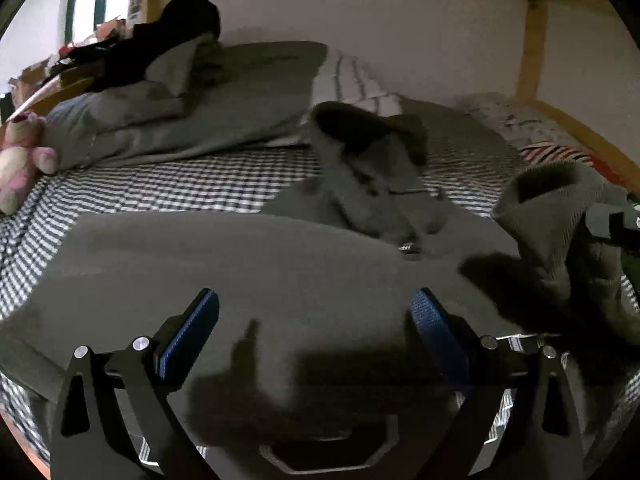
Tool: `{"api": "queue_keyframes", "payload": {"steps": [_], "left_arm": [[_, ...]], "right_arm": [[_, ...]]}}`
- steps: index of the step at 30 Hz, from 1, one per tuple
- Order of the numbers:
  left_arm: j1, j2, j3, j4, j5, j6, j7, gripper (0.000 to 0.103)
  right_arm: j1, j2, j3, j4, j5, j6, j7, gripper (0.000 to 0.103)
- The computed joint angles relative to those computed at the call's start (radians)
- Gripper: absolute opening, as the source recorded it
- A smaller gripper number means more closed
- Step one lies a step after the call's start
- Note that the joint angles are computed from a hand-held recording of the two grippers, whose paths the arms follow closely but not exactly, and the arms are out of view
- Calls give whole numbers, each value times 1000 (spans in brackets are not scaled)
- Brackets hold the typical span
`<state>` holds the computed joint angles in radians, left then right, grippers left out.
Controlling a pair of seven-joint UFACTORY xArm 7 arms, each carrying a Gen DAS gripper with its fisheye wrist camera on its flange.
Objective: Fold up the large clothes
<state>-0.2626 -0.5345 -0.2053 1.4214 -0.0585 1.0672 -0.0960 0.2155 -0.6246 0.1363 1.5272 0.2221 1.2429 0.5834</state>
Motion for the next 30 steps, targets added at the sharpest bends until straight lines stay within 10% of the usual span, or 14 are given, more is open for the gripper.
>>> {"api": "queue_keyframes", "payload": {"steps": [30], "left_arm": [[83,-99,201,-120,-102,11,224,95]], "right_arm": [[168,409,208,158,-315,-109,265,9]]}}
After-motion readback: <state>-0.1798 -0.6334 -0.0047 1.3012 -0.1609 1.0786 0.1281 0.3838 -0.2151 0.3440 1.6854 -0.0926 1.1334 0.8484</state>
